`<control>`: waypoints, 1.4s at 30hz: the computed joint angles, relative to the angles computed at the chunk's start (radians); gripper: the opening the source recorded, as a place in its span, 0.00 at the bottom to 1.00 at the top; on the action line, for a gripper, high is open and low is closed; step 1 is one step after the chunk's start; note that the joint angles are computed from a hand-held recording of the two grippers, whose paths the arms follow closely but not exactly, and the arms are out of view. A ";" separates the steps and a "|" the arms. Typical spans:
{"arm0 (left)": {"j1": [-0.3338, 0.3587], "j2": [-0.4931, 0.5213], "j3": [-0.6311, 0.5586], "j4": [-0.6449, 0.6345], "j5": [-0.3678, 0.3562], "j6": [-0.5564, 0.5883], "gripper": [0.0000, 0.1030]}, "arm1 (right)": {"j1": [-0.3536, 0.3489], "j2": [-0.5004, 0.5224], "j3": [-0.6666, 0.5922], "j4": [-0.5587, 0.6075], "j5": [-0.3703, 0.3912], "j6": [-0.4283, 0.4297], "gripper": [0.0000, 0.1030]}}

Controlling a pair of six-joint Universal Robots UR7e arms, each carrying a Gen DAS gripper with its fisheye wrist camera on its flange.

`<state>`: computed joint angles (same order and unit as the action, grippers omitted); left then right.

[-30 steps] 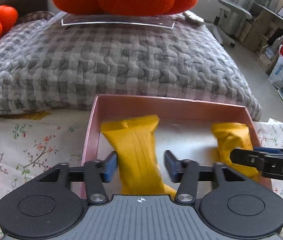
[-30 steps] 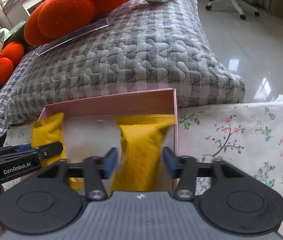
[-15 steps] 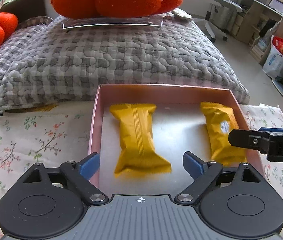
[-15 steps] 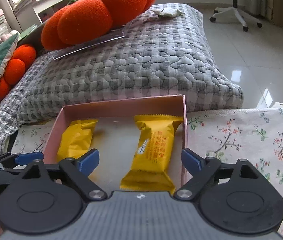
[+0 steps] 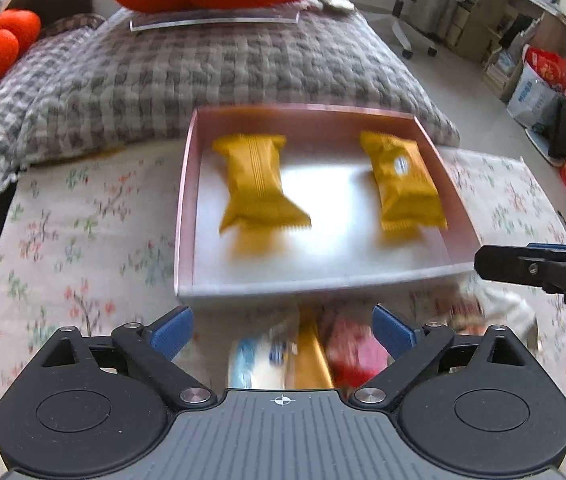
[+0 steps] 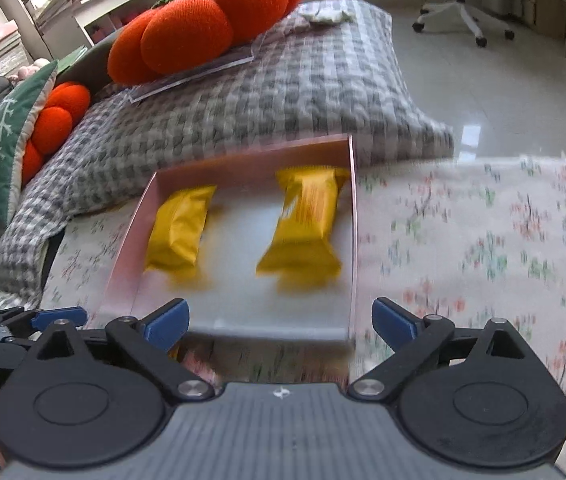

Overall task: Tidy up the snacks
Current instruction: 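Move both open tools back over the snack pile, then grasp a white milk-candy pack with the left tool while the right grasps a white kernel wrapper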

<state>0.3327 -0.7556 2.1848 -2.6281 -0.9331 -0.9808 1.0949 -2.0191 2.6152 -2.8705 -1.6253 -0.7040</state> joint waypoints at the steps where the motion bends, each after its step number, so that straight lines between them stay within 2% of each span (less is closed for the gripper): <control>1: -0.010 -0.004 0.011 -0.005 -0.010 -0.010 0.94 | -0.017 -0.027 0.009 0.022 0.011 -0.009 0.95; 12: -0.075 -0.035 0.083 0.032 -0.087 -0.141 0.94 | -0.145 -0.262 0.087 0.210 0.045 -0.117 0.96; 16: -0.087 -0.035 0.118 -0.012 -0.105 -0.170 0.94 | -0.173 -0.297 0.110 0.219 0.036 -0.144 0.96; 22: -0.076 -0.020 0.159 -0.097 -0.090 -0.172 0.94 | -0.259 -0.349 0.135 0.251 0.097 -0.189 0.96; 26: -0.062 -0.013 0.174 -0.163 -0.091 -0.174 0.93 | -0.269 -0.340 0.134 0.250 0.108 -0.181 0.95; 34: -0.041 0.007 0.190 -0.285 -0.100 -0.131 0.88 | -0.246 -0.250 0.145 0.151 0.072 -0.145 0.91; 37: -0.039 0.006 0.195 -0.304 -0.104 -0.111 0.84 | -0.255 -0.230 0.144 0.133 0.075 -0.137 0.84; 42: -0.035 0.001 0.190 -0.269 -0.119 -0.088 0.70 | -0.256 -0.203 0.146 0.094 0.065 -0.133 0.72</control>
